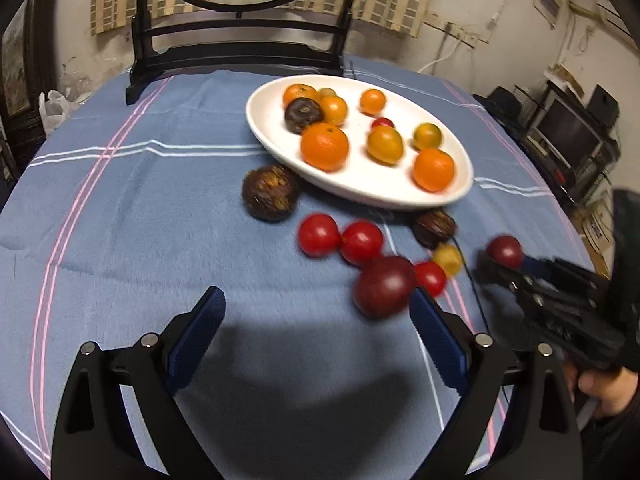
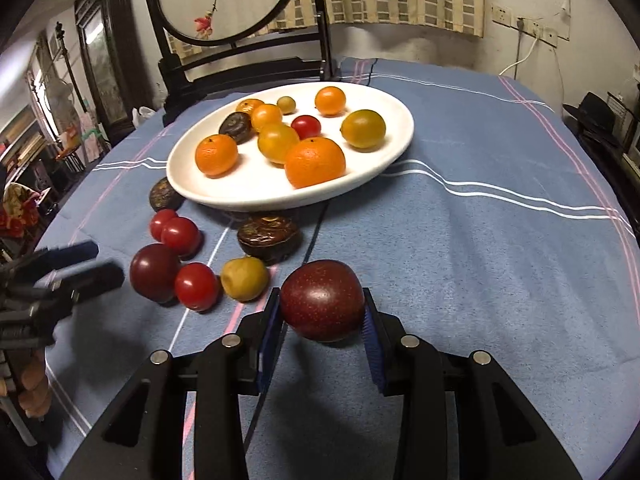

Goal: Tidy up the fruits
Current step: 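Grasp a dark red tomato with the right tool while the left grasps another dark red tomato, then carry both dark red tomatoes onto the white plate and open both tools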

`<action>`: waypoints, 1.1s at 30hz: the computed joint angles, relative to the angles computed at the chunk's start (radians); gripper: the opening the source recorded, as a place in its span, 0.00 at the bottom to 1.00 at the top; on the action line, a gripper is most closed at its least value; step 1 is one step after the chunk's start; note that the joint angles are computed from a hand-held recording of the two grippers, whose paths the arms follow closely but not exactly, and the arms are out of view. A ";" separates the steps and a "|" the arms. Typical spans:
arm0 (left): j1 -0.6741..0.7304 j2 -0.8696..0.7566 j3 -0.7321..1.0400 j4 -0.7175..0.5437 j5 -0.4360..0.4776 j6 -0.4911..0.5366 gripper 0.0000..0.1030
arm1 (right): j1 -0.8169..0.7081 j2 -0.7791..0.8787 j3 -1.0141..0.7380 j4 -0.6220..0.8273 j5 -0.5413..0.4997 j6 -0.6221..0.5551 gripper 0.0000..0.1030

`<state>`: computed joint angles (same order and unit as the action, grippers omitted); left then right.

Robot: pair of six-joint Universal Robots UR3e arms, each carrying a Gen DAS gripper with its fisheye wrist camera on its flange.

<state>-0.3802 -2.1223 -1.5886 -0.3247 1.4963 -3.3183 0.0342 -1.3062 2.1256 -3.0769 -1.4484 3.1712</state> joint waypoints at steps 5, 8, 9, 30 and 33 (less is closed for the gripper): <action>-0.060 -0.013 -0.004 -0.026 0.055 0.040 0.87 | -0.007 -0.021 0.018 -0.010 0.005 -0.022 0.37; -0.081 -0.062 0.067 -0.095 0.069 0.051 0.68 | -0.015 -0.046 0.040 -0.026 0.021 -0.024 0.37; -0.095 -0.085 0.099 -0.101 0.104 0.052 0.68 | -0.015 -0.055 0.048 -0.032 0.025 -0.026 0.37; -0.080 -0.046 0.124 -0.115 0.065 0.030 0.37 | 0.000 -0.074 0.072 -0.064 0.044 -0.048 0.37; -0.068 0.006 0.097 -0.097 0.055 0.049 0.37 | -0.016 -0.087 0.087 -0.091 0.084 -0.035 0.37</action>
<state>-0.4485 -2.1168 -1.4912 -0.4213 1.5515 -3.2696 0.0179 -1.3933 2.2128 -3.1681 -1.3640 3.1364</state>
